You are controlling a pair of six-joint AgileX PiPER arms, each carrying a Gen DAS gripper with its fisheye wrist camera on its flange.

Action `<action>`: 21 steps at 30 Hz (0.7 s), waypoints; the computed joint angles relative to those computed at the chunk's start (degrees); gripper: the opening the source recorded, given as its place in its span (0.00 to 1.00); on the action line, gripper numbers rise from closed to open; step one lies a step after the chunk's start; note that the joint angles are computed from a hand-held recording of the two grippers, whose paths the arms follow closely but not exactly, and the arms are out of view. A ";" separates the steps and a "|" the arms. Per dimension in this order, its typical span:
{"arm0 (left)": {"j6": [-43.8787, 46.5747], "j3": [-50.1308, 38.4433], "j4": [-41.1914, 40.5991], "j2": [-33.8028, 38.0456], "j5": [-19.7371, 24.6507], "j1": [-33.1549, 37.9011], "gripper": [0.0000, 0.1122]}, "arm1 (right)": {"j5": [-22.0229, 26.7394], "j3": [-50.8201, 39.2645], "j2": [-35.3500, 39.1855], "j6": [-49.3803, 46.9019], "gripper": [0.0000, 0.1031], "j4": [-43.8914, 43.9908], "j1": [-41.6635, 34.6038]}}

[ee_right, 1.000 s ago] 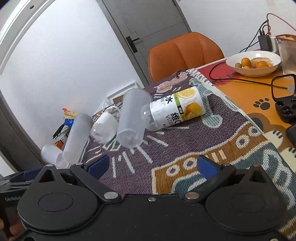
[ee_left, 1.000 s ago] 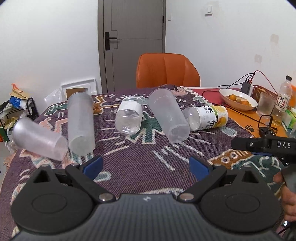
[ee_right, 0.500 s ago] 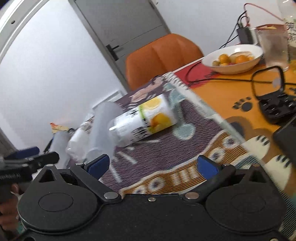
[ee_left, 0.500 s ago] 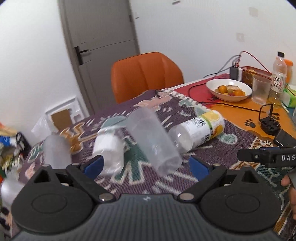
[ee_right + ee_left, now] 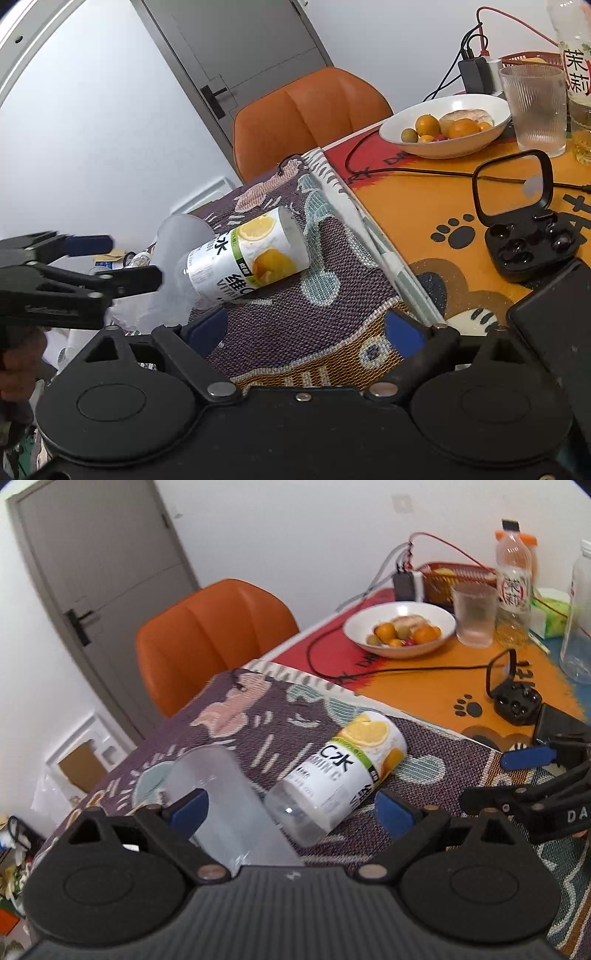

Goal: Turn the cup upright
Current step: 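Move the left gripper toward the lying lemon-printed bottle, then close the left gripper around the lemon-printed bottle and lift it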

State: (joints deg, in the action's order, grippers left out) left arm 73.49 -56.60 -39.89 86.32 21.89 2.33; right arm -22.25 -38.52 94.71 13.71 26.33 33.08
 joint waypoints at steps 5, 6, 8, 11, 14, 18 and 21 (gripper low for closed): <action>-3.01 -4.06 4.79 4.60 0.01 -2.98 0.86 | 0.69 -0.31 0.46 4.41 0.89 -5.67 -2.16; -3.14 -4.69 5.28 5.21 0.28 -3.29 0.86 | 0.66 -0.49 0.79 6.01 0.89 -7.25 -2.72; -3.70 -6.23 6.47 6.89 0.82 -3.98 0.85 | 0.33 -0.68 1.38 9.14 0.89 -10.18 -3.66; -4.55 -7.91 8.70 8.97 0.18 -5.29 0.84 | -0.61 -0.54 1.98 12.90 0.89 -13.76 -4.58; -3.09 -9.90 8.55 11.40 0.81 -5.98 0.82 | -2.37 0.17 2.29 20.20 0.89 -20.75 -6.05; -3.83 -13.16 10.40 14.63 3.50 -6.89 0.80 | -3.58 0.97 2.42 23.27 0.89 -23.78 -7.32; -3.52 -15.42 11.62 16.83 5.55 -7.62 0.76 | -3.72 1.43 2.36 23.39 0.89 -23.68 -7.86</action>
